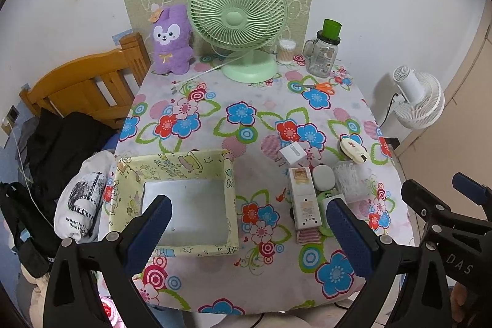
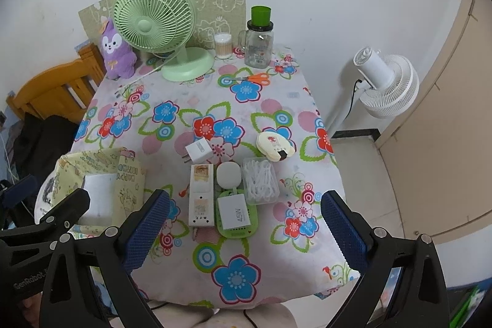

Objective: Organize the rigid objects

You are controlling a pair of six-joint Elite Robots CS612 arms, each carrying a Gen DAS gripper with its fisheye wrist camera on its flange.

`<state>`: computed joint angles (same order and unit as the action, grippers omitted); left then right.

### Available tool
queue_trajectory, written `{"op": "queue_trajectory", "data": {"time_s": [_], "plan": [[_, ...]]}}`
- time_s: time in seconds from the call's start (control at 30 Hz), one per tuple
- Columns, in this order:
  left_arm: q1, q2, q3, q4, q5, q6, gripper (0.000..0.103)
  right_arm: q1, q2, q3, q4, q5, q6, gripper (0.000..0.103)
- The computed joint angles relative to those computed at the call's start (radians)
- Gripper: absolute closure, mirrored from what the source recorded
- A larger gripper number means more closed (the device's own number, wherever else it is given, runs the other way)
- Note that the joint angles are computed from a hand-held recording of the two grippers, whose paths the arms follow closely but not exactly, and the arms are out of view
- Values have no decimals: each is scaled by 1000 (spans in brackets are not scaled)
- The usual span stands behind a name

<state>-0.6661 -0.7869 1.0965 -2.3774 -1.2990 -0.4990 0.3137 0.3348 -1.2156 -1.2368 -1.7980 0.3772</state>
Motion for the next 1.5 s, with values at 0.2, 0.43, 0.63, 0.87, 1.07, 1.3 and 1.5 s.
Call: {"op": "queue_trajectory", "data": {"time_s": [0.2, 0.43, 0.63, 0.87, 1.07, 1.3, 1.5], "plan": [[-2, 8, -16, 16, 8, 6, 4, 6, 0, 3, -15, -38, -9, 3], [-3, 15, -28, 17, 13, 18, 4, 1, 1, 1, -20, -27, -5, 3], [-4, 18, -32, 20, 15, 19, 4, 0, 1, 2, -22, -29, -7, 3], [-4, 25, -46, 26, 17, 25, 4, 0, 0, 6, -30, -38, -13, 3], [-3, 31, -58, 33, 18, 34, 4, -3, -3, 13, -31, -30, -13, 3], [-4, 40, -67, 39, 14, 45, 4, -9, -1, 16, -26, -16, -13, 3], [-4, 51, -82, 44, 4, 40, 4, -19, -1, 21, -25, 7, -23, 3]]}}
